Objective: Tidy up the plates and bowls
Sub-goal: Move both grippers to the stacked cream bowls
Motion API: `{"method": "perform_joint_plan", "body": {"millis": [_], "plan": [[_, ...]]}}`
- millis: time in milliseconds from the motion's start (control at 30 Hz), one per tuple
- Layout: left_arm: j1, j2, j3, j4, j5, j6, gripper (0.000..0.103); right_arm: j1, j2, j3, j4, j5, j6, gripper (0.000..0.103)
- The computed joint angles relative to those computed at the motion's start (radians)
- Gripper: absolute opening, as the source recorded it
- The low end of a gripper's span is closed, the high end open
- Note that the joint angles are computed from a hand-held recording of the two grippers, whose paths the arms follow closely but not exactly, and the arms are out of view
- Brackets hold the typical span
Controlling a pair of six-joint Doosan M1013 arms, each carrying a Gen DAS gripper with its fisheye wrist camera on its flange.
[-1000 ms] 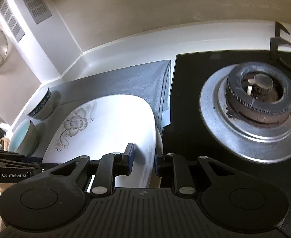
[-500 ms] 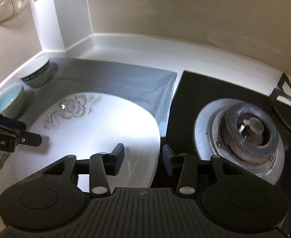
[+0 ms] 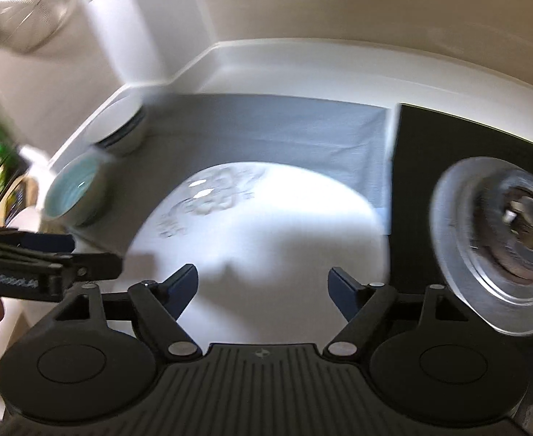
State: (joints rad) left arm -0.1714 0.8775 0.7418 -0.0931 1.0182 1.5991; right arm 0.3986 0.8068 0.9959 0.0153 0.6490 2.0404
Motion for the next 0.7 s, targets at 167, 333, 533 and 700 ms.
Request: {"method": "perform_joint_plan", "body": {"millis": [167, 333, 533, 700], "plan": [[0.013, -0.047, 0.077, 0.076, -0.033, -0.131, 0.093, 0.010, 0.041, -0.084, 0.123, 0.072, -0.075, 0.082], [0.040, -0.099, 0.149, 0.128, 0.027, -0.299, 0.093, 0.021, 0.110, -0.230, 0.204, 0.204, -0.104, 0.083], [0.052, -0.171, 0.272, 0.267, -0.160, -0.433, 0.093, 0.035, 0.171, -0.336, 0.234, 0.185, -0.176, 0.083], [0.063, -0.194, 0.307, 0.324, -0.218, -0.492, 0.093, 0.045, 0.243, -0.474, 0.285, 0.275, -0.219, 0.083]]}}
